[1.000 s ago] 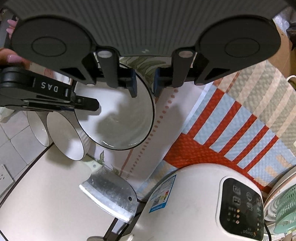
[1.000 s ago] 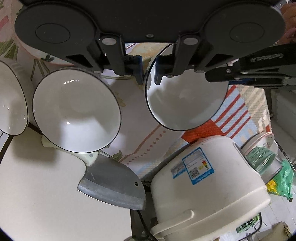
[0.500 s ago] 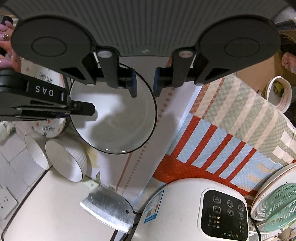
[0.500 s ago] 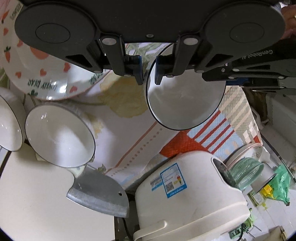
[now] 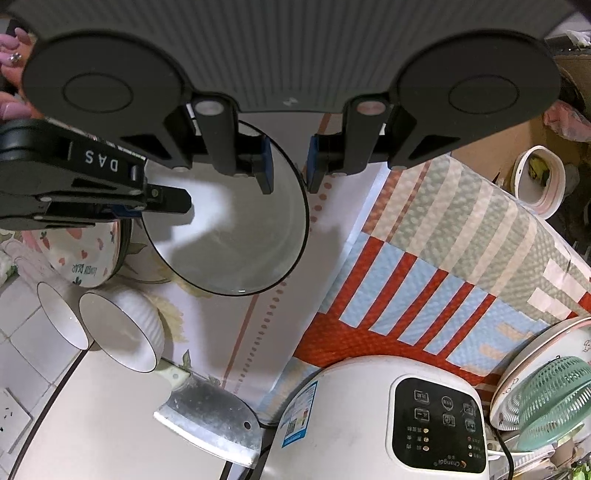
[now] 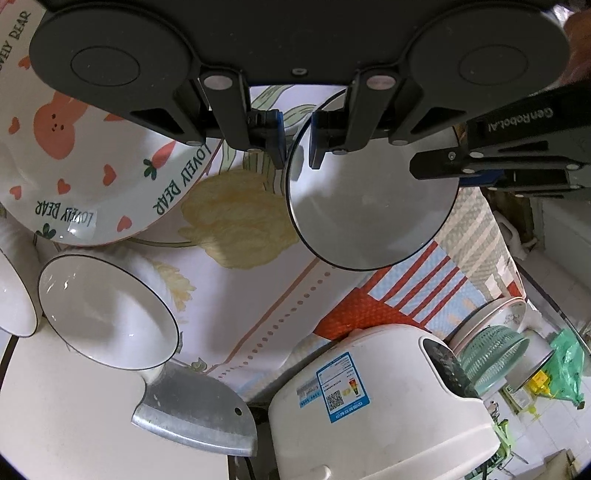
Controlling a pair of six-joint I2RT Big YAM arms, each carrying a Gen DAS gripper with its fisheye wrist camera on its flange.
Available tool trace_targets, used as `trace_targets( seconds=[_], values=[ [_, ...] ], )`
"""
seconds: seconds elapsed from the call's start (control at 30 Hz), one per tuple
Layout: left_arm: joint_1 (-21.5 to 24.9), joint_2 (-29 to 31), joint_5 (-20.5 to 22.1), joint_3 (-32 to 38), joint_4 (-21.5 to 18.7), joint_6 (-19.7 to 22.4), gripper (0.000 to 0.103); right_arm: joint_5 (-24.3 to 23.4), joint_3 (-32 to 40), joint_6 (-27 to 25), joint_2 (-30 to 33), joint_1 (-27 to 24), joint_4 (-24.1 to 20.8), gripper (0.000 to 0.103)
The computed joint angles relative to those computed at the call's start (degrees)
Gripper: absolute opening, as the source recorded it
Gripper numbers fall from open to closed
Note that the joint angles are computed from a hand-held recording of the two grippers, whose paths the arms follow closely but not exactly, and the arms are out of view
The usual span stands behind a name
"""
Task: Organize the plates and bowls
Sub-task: 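Carry the white bowl with both grippers toward another white bowl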
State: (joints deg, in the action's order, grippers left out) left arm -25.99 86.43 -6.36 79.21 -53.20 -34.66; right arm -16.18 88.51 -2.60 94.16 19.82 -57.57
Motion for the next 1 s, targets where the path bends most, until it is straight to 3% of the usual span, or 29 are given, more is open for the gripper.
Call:
trace_targets(
  seconds=[0.13, 0.2, 0.27, 0.37, 0.43, 0.53, 1.0],
  values=[
    [0.02, 0.54, -0.33, 0.62, -0.73, -0.48, 0.017, -0.06, -0.72, -1.33, -0.48, 0.1, 0.94, 0.02],
    [0.6, 0.42, 1.41, 0.79, -0.68, -2.33, 0.023, -0.4, -0.97, -1.67, -0.85, 0.06, 1.12, 0.021],
    [1.23, -0.3, 3.25, 0.48, -0.14, -3.55, 0.03, -1.92, -0.85, -0.99, -1.17, -0.67, 0.29, 0.04],
    [1.23, -1.98, 3.67, -0.16, 0.53, -4.08, 0.038, -3.22, -0.71, -0.96, -2.23, -1.98, -1.08, 0.043],
    [0.74, -3.19, 3.16, -0.21, 0.75, -3.24, 0.044, -3.9, -0.8, -2.15, -3.25, -2.87, -1.66, 0.044],
    [-0.47, -4.81, 3.03, 0.4, 0.52, -0.77, 0.051, -5.4, -0.43, -3.76, -4.65, -4.48, -3.66, 0.06],
    [-8.71, -1.58, -6.61, 12.94, -10.6, 9.59, 0.066, -8.43, -0.75, -13.46, -12.89, -12.56, -6.04, 0.069]
  ],
)
